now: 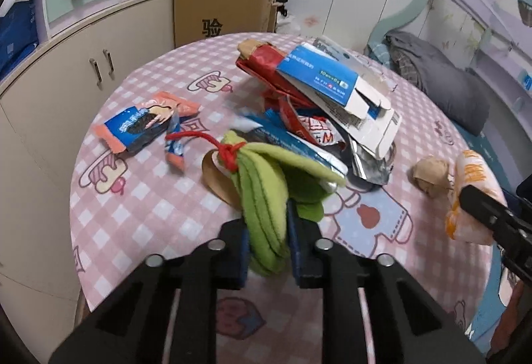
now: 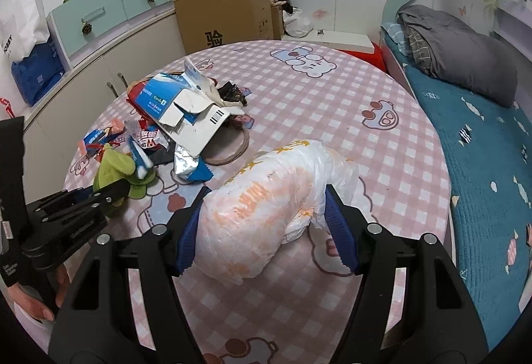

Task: Collect trash
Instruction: 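Grasp the white plastic bag with the right tool while the left tool grasps the green banana toy, then carry the plastic bag and green toy to the blue bin and release both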

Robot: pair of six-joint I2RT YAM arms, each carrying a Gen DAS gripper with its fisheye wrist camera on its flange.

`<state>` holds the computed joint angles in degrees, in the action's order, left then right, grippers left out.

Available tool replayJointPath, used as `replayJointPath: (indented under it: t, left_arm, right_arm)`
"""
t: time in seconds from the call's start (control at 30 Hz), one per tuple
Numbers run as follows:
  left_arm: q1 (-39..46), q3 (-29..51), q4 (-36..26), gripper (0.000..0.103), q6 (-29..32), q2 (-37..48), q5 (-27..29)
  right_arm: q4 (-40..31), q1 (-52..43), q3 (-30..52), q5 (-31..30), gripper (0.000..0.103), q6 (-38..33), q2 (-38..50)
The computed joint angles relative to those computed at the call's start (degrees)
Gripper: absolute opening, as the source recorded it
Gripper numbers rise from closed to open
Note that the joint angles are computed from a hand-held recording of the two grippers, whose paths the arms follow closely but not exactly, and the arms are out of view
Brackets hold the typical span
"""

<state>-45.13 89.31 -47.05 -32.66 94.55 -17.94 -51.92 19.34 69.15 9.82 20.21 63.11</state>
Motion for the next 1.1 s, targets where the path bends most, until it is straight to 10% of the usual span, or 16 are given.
replayJointPath:
  t: [1.1]
  left_arm:
    - [-0.8,-19.9,-13.1,0.015,-9.9,-33.0,-14.3]
  right_arm:
    - [0.9,33.9,12.6,10.4,0.067,7.9,15.0]
